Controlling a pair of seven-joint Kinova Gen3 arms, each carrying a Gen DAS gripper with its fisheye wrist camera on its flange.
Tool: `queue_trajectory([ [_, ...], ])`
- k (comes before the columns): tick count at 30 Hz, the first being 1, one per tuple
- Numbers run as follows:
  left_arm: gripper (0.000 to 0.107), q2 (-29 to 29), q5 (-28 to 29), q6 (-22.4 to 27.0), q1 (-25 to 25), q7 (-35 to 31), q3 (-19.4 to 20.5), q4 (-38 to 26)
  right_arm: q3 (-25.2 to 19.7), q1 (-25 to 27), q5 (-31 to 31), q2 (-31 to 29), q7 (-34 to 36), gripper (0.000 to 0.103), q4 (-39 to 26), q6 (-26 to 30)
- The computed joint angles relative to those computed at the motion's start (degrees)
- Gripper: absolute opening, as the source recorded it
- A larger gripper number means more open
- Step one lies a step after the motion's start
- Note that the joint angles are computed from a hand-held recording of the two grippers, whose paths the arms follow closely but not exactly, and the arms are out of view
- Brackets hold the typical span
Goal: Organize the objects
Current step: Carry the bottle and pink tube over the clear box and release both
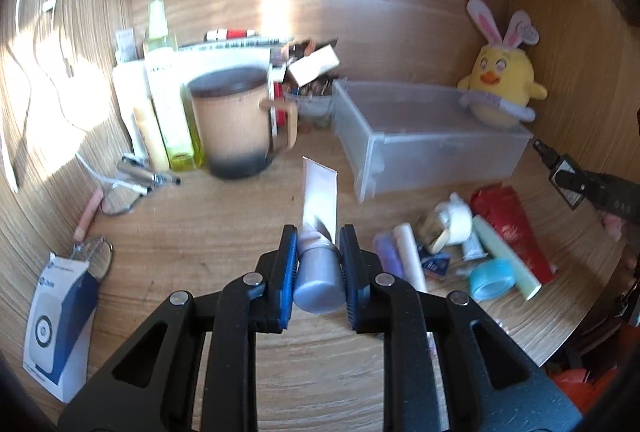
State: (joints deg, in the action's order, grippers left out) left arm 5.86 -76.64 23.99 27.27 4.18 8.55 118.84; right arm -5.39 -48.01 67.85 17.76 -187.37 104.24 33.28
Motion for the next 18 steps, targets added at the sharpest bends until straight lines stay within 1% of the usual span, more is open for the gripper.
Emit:
queue_trajectory([
  [3, 0.02, -0.6, -2.7, 1.4, 0.7, 2.4, 0.5, -0.5, 0.0, -0.5, 2.2, -1.0, -1.9, 0.038, 0.7, 0.1],
  [6, 0.02, -1.0, -4.6, 1.1, 0.3, 3.8, 1.0, -1.1, -0.5, -0.2, 4.2, -1.6, -3.1, 0.038, 0.7, 0.4],
  [11, 0.02, -0.7, -8.0, -1.0, -0.4, 6.5, 1.3, -2.5, -1.4, 1.0, 6.9, -1.9, -4.6, 0.038, 0.5, 0.0],
  [13, 0.02, -0.1, -9.0, -1.8, -0.6, 7.0, 1.4, -3.5, -1.5, 1.8, 7.6, -1.9, -5.1, 0.038, 0.3, -1.0],
  [15, 0.02, 0.5, -9.3, -3.1, -0.9, 6.6, 1.2, -4.4, -1.6, 2.5, 8.0, -1.7, -5.3, 0.038, 0.0, -2.2],
  [18, 0.02, 2.2, -6.9, -5.7, -1.3, 3.2, 0.6, -6.9, -1.4, 3.2, 8.4, -1.1, -4.8, 0.038, -0.9, -3.3],
])
